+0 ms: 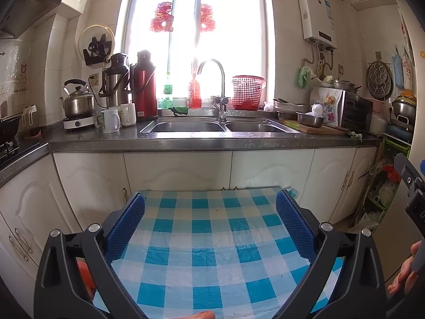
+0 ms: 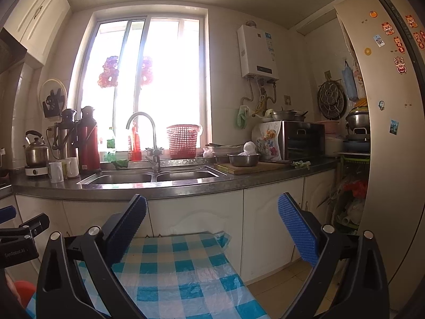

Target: Collect trash

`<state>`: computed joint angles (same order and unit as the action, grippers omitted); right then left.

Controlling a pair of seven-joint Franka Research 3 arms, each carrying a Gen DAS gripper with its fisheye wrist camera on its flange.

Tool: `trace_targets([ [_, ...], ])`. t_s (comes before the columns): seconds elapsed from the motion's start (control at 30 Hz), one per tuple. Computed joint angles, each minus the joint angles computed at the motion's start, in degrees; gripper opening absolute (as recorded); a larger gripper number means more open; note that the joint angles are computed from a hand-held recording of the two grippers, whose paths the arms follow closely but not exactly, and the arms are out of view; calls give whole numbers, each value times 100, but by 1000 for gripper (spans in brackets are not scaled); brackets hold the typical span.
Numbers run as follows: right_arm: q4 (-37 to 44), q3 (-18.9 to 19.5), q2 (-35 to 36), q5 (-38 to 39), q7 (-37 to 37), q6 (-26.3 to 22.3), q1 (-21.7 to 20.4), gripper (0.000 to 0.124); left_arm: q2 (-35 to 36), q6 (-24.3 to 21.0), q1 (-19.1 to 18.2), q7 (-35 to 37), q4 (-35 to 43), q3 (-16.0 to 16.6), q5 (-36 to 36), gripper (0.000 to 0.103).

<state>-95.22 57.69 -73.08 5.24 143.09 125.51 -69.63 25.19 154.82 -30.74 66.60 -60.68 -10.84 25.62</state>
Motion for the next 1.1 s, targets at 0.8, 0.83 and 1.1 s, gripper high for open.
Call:
trace_targets([
  [0.8,-7,179,168,123,-125,174,-17,98,134,-126,-10,7,146,33,-30,99],
  [0.83,-3,196,175,127,-137,182,-25,98,150,-132,-10,13,165,34,-32,99],
  [1.1,-64,323,257,244,-193,282,-39,98,290,-198,115,295,239,-139,-368,99],
])
